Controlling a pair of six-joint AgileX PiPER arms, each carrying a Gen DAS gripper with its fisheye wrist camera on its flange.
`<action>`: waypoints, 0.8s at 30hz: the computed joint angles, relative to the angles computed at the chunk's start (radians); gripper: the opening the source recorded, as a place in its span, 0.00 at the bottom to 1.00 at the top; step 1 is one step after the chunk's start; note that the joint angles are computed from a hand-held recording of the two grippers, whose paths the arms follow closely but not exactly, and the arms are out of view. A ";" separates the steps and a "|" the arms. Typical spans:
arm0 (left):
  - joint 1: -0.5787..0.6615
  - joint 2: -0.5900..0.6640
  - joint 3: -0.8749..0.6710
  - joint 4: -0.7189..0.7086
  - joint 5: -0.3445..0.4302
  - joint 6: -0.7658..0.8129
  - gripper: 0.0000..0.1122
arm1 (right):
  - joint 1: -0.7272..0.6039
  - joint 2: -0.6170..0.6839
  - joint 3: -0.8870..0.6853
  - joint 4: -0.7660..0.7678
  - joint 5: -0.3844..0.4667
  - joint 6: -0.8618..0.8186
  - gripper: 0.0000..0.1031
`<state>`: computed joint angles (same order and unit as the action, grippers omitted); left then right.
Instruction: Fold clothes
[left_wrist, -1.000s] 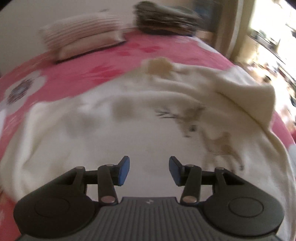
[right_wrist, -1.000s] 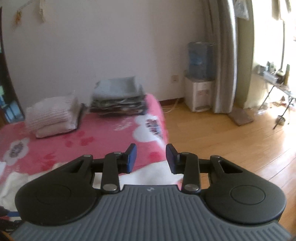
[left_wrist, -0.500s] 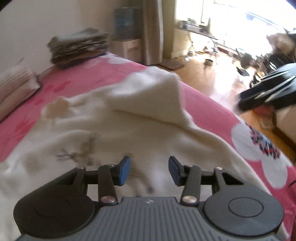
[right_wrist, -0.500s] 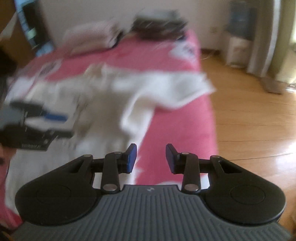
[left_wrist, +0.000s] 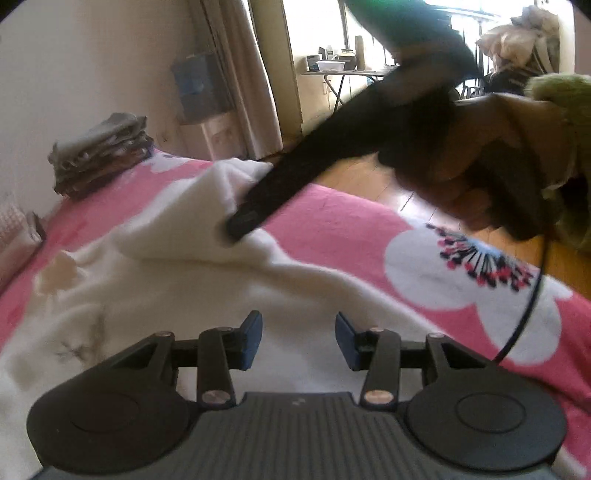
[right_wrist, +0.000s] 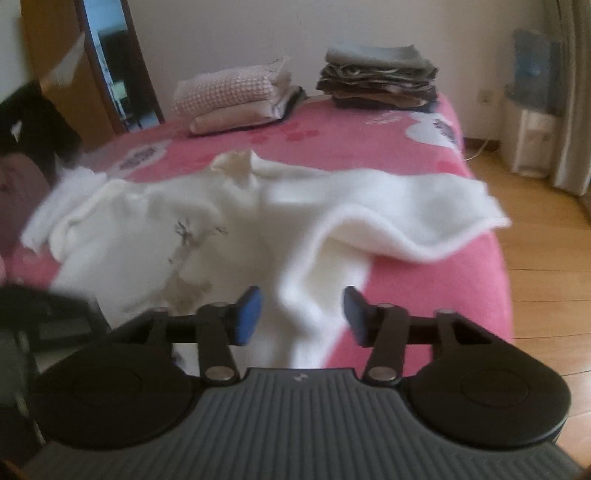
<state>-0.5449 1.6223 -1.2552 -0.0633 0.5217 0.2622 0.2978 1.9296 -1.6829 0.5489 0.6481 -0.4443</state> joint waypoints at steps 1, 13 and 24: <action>-0.006 0.018 -0.011 -0.014 0.005 -0.002 0.38 | 0.020 0.043 -0.052 -0.043 0.005 0.033 0.55; 0.072 0.051 0.002 -0.266 -0.019 0.212 0.33 | -0.113 -0.066 0.273 0.057 -0.276 0.240 0.06; 0.043 0.131 -0.008 -0.283 -0.138 0.318 0.33 | -0.171 -0.030 0.305 0.276 -0.247 0.196 0.10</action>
